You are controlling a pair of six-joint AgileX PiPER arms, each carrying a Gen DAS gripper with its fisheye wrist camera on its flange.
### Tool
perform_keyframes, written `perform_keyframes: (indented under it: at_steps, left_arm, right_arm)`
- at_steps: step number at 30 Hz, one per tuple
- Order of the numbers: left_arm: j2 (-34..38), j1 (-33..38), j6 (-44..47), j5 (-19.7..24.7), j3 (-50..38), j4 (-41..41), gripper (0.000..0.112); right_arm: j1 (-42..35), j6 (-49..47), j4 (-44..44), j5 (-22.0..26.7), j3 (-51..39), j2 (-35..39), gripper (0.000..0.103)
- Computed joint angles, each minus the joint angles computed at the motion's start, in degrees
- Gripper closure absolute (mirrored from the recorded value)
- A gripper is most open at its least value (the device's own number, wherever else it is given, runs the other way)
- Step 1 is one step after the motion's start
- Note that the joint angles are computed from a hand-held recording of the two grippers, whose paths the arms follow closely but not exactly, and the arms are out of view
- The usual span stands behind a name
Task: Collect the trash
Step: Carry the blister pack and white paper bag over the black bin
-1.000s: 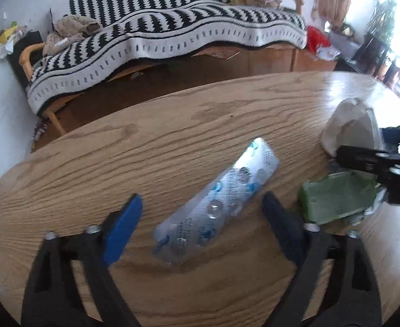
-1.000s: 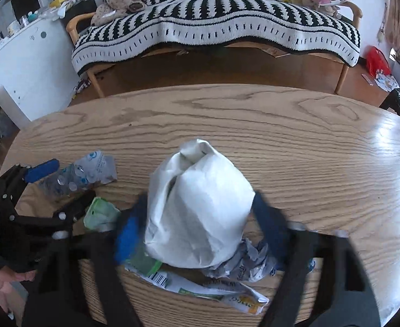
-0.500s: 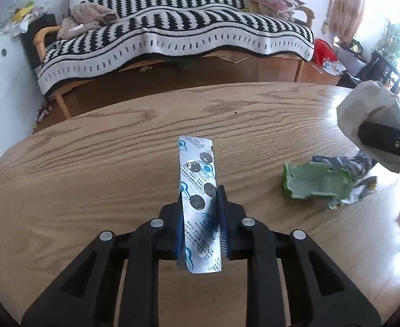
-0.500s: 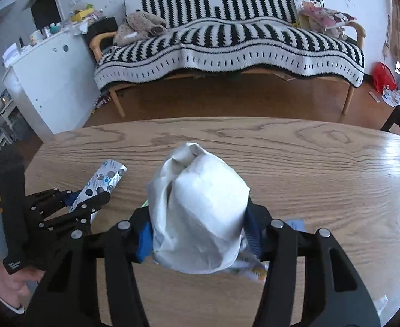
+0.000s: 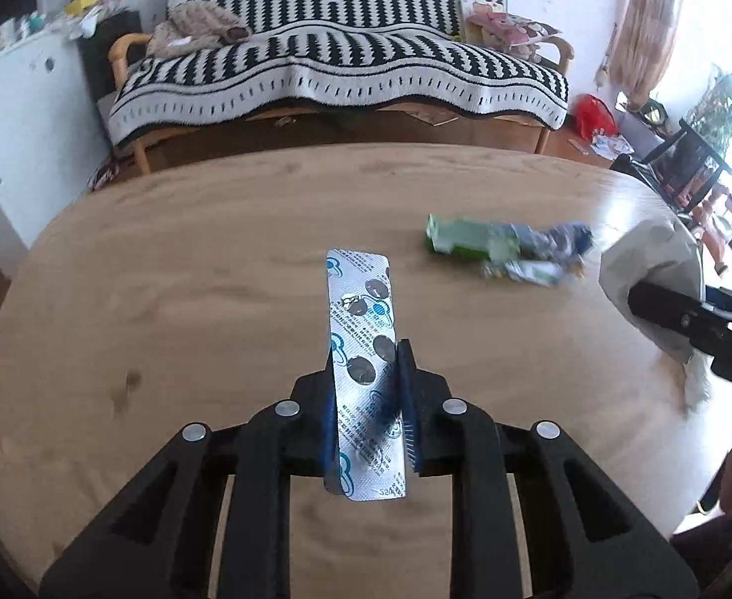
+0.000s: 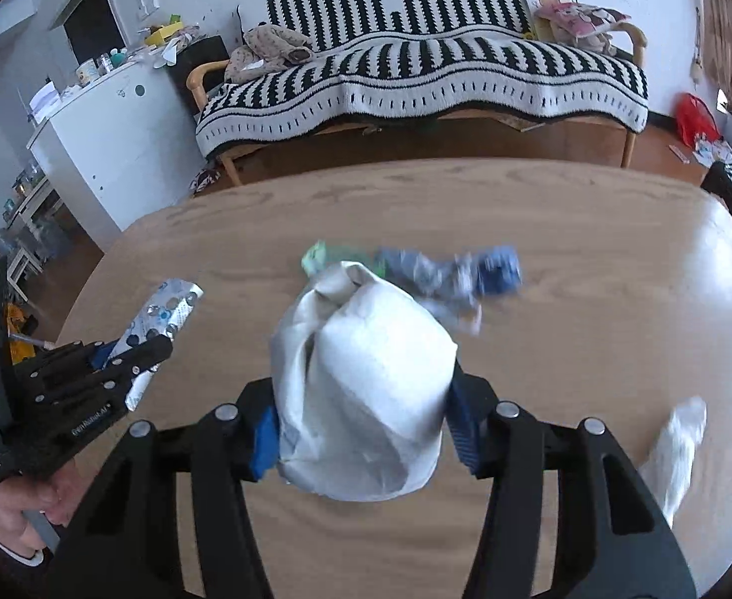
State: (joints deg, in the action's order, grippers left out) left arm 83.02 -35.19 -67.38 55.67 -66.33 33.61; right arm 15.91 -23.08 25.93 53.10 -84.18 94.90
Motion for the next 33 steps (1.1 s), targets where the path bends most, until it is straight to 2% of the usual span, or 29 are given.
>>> perform_keyframes:
  at_steps: [3,8,16,21,25,29,33]
  left_arm:
    - [-2.41,-5.99,-7.28,4.31,2.24,4.13,0.092]
    - [-4.61,-12.24,-13.61,6.96,4.32,6.87,0.092]
    - [-1.64,-14.96,-15.44,7.86,2.54,7.24,0.092]
    - [2.52,-14.79,-14.64,5.66,-1.79,7.37,0.092]
    - [8.03,-14.68,-11.39,2.44,-7.80,6.02,0.092]
    - [14.83,-15.52,-5.53,0.81,-17.29,3.81,0.092]
    - [26.77,-17.05,3.87,4.19,-35.85,-1.55,0.092]
  right_arm:
    - [-1.51,-2.16,1.84,-0.36,7.44,-5.30,0.049]
    - [-3.10,-3.97,2.46,-1.02,15.49,-11.21,0.049]
    - [-4.91,-4.26,2.44,-0.39,16.23,-12.35,0.048]
    - [-9.55,-5.84,4.05,1.32,14.27,-12.21,0.048]
    - [-16.97,-9.22,6.31,3.71,12.23,-12.26,0.048]
    - [-28.27,-13.89,9.71,8.34,8.03,-10.69,0.048]
    - [-42.09,-19.38,12.53,13.55,1.49,-7.44,0.048]
